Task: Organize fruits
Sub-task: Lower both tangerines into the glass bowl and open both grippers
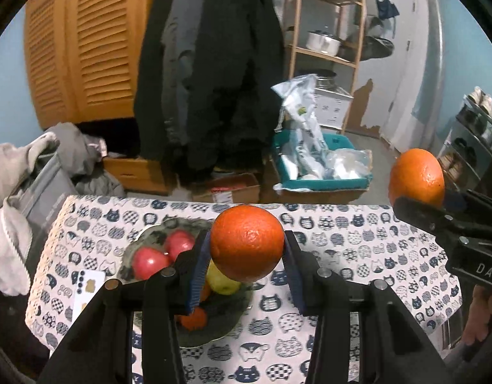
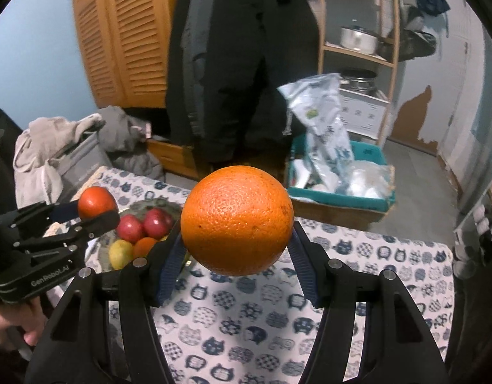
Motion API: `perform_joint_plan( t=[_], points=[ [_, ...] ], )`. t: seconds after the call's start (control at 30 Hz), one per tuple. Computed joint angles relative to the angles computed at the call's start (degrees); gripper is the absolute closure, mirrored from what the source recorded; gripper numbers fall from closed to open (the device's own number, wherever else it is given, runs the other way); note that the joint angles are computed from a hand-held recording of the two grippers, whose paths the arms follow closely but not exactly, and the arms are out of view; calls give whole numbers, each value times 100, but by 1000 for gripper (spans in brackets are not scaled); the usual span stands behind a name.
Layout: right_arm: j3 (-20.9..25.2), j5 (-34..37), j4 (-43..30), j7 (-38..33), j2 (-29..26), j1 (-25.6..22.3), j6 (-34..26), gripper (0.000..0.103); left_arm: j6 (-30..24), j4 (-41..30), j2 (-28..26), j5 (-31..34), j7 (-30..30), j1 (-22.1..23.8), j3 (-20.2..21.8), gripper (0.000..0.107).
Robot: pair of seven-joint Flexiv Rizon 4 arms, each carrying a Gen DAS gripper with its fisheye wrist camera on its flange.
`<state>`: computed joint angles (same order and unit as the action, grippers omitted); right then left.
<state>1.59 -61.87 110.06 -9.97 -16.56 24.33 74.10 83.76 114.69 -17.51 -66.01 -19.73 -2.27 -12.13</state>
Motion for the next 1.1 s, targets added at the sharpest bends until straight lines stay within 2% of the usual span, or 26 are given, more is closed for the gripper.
perform_joint_plan(
  t=[0.1,0.37,0.8,1.1],
  points=[
    [95,343,-273,-367,-247,73,-38,41,-25,-25,-69,39,-81,69,74,62],
    [125,1379,-927,-1326,-880,429,-119,41,-134,-62,-278,642,-657,393,249,62],
    [541,3342,-2129,-3221,-2061,691,-626,41,-418,-320,-926,2351,-2030,942,441,62],
    [721,4208,-2684,-3992,-2651,777,-1208,41,-772,-501,-1273,3297,-2800,1114,642,62]
  ],
)
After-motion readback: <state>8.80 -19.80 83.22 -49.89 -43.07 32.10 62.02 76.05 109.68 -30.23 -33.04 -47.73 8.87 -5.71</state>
